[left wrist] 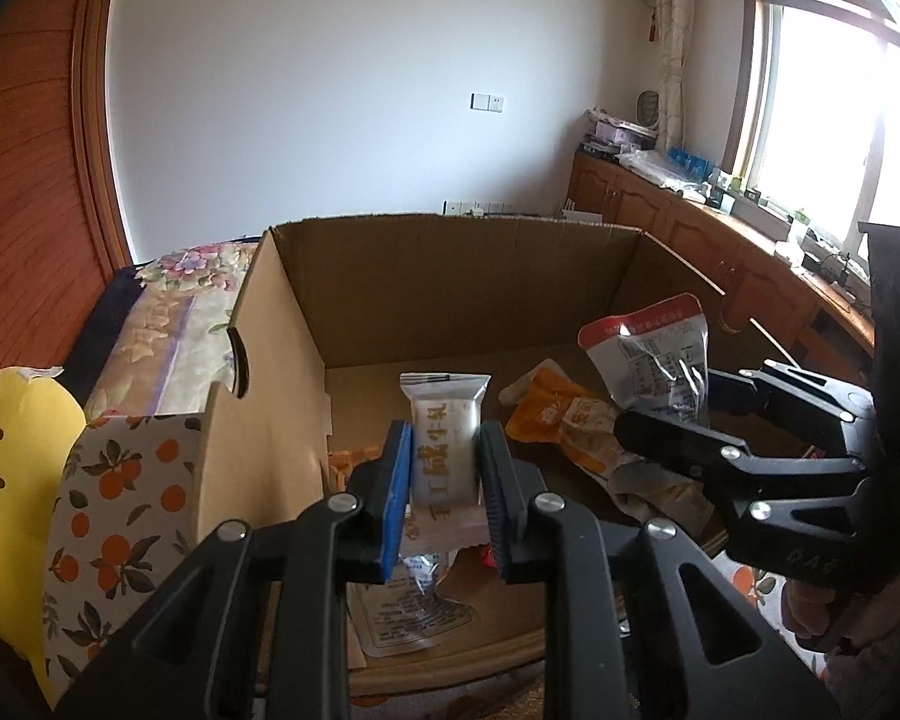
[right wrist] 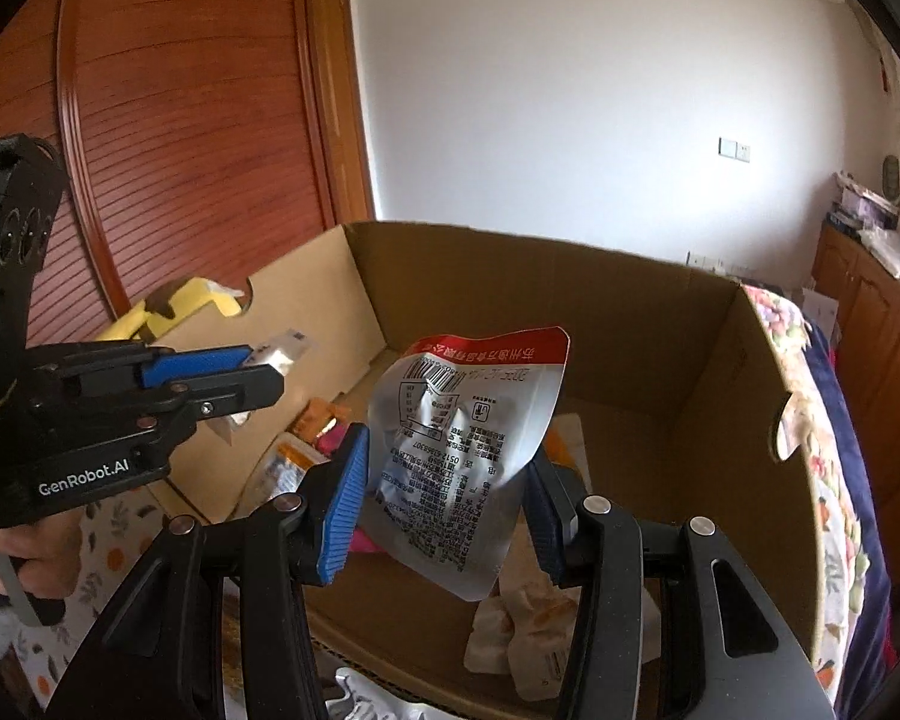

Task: Organize snacks
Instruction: 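Open both tools to drop the cake bar and silver-red pouch into the box, then withdraw both tools from the box toward the remaining snacks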

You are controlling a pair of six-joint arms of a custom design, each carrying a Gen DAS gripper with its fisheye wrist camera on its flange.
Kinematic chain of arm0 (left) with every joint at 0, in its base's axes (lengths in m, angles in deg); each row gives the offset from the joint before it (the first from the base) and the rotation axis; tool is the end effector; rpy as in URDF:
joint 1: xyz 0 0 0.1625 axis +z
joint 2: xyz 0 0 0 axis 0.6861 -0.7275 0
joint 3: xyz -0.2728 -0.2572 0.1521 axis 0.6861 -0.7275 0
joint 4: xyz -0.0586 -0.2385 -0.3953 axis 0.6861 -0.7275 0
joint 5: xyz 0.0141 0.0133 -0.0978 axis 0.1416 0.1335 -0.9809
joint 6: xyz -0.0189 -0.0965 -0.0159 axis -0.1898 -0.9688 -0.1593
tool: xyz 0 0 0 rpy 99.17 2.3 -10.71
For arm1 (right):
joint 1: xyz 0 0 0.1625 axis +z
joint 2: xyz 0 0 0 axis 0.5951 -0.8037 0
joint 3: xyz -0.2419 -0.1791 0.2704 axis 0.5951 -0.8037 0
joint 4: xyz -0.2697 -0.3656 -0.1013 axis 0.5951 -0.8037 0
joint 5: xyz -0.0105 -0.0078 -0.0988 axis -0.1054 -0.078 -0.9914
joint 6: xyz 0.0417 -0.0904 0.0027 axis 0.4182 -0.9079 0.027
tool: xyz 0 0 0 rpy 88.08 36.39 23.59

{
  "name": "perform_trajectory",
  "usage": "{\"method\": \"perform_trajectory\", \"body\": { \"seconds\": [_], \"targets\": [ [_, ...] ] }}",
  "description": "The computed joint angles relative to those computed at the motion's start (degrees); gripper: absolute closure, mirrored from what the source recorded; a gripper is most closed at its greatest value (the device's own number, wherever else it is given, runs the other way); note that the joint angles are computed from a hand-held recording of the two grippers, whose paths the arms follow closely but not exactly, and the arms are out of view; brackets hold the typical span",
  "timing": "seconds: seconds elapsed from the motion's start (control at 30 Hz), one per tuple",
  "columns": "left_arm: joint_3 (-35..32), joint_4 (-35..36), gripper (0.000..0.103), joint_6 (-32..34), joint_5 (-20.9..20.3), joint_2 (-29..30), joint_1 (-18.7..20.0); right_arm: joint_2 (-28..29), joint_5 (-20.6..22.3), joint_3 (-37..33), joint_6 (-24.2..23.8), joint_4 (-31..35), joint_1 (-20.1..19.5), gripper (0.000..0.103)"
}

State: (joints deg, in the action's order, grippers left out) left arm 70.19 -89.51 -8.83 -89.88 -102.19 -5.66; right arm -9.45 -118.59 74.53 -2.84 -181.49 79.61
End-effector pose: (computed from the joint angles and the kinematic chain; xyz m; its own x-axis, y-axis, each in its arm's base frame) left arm -0.0824 -0.3350 0.2520 -0.7733 0.0928 -0.6273 0.5330 0.6310 -0.5637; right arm 0.3051 -0.3844 0.0186 -0.5974 -0.6291 0.4973 -0.8016 0.4859 -0.3483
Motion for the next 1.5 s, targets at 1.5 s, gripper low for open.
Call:
{"method": "perform_trajectory", "body": {
  "seconds": [1.5],
  "targets": [
    [1.1,56.8,0.071,-32.5,7.0,-28.5,-19.4,-4.2,4.7,2.9,-0.4,-3.8,-1.2,0.039]
  ]
}}
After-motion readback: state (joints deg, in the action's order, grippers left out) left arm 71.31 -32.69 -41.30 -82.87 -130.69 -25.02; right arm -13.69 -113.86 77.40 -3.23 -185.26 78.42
